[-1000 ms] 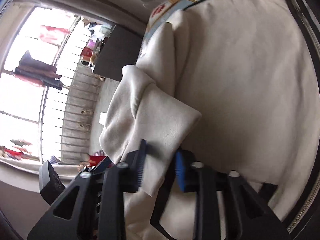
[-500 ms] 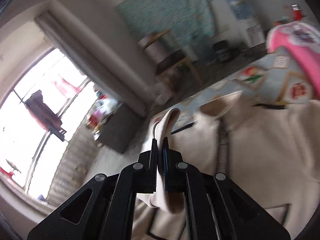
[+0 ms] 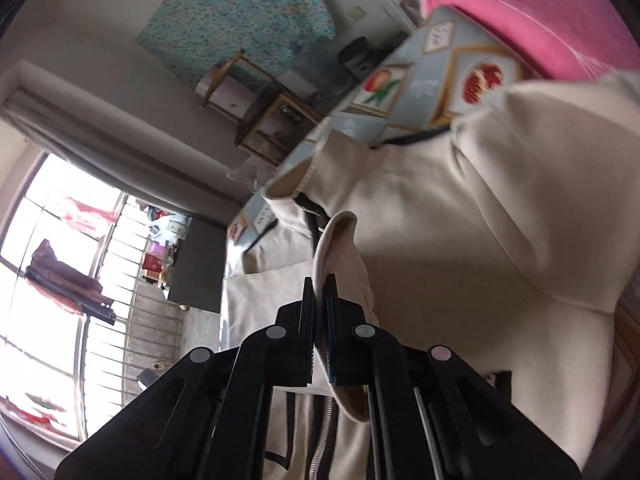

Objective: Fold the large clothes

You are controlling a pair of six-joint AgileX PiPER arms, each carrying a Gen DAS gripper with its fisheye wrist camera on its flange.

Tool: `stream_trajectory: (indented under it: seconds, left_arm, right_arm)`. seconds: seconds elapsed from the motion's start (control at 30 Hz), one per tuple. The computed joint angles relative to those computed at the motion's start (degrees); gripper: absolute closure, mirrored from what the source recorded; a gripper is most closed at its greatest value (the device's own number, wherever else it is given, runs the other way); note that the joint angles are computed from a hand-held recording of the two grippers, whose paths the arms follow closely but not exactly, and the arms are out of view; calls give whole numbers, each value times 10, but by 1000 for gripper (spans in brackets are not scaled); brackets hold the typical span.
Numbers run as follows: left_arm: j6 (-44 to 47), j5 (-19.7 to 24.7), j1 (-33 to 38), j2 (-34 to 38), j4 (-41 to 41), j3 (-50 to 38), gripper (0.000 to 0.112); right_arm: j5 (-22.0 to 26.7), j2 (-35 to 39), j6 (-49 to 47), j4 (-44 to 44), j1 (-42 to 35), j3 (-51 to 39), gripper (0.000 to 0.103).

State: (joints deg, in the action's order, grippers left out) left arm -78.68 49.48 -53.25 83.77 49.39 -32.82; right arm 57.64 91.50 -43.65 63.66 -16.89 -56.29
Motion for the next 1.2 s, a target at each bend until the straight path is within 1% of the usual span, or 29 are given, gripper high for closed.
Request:
stream_trajectory:
  seconds: [0.03, 0.1, 0.13, 0.2, 0.23, 0.27, 0.3, 0.33, 0.4, 0.43, 0.5, 0.53, 0.57, 0.63, 0.7, 0.73, 0.77, 0.83, 0.87, 0.93, 1.0, 1.1, 1.2]
  left_arm:
    - [-11, 7, -3, 3, 11, -2, 82]
    - [-16, 3, 6, -18, 13, 2, 95]
    - [-35, 6, 2, -31, 17, 5, 99]
    - [-72, 27, -16, -46, 30, 14, 103]
    - [-94, 38, -27, -57, 33, 23, 103]
    - [-103, 32, -24, -62, 32, 30, 103]
    - [-103, 22, -17, -63, 27, 33, 103]
    - [-96, -1, 3, -54, 21, 35, 103]
    - [-85, -39, 31, -43, 10, 40, 103]
    - [-82, -43, 33, -45, 5, 42, 101]
    - [-84, -36, 27, -41, 7, 40, 100]
    - [-79, -37, 27, -46, 3, 42, 99]
    - [-72, -40, 30, -51, -1, 43, 98]
    - [-56, -47, 33, -72, -14, 50, 97]
    - [-45, -46, 27, -98, -30, 60, 96]
    - [-37, -46, 24, -115, -42, 65, 94]
    - [-29, -48, 22, -138, -54, 72, 93]
    - [-1, -68, 29, -199, -89, 92, 91]
    - [21, -84, 43, -231, -112, 99, 91]
    - [65, -110, 77, -290, -158, 110, 86]
    - [102, -124, 121, -318, -186, 106, 84]
    - [92, -114, 144, -298, -169, 83, 85]
    - [70, -103, 144, -293, -142, 70, 85]
  right_arm:
    - [13, -5, -2, 8, 0, -10, 98]
    - [31, -13, 12, 16, 3, -36, 98]
    - [43, -16, 10, 24, -6, -45, 98]
    - [52, -22, 2, 26, -29, -48, 98]
    - [52, -25, 4, 23, -34, -45, 98]
    - [58, -18, -2, 20, -47, -39, 98]
    - [60, 4, -9, 9, -54, -31, 98]
    - [52, 26, -3, -9, -49, -33, 98]
    - [15, 66, 25, -69, -35, -31, 98]
    - [-4, 90, 45, -103, -26, -31, 98]
    - [-34, 107, 56, -135, -17, -26, 98]
    - [-40, 110, 56, -144, -16, -26, 98]
    - [-32, 115, 48, -140, -19, -29, 98]
    - [-25, 119, 40, -141, -19, -34, 97]
    - [-30, 119, 53, -164, -7, -43, 96]
    - [-36, 128, 58, -174, -1, -46, 95]
    - [-41, 134, 69, -186, 8, -51, 95]
    - [-57, 145, 86, -208, 27, -63, 95]
    - [-68, 141, 93, -222, 39, -64, 96]
    - [-85, 127, 108, -246, 60, -66, 97]
    - [-84, 116, 115, -250, 71, -83, 98]
    - [-62, 72, 101, -208, 75, -124, 98]
    - [-61, 34, 93, -199, 79, -143, 98]
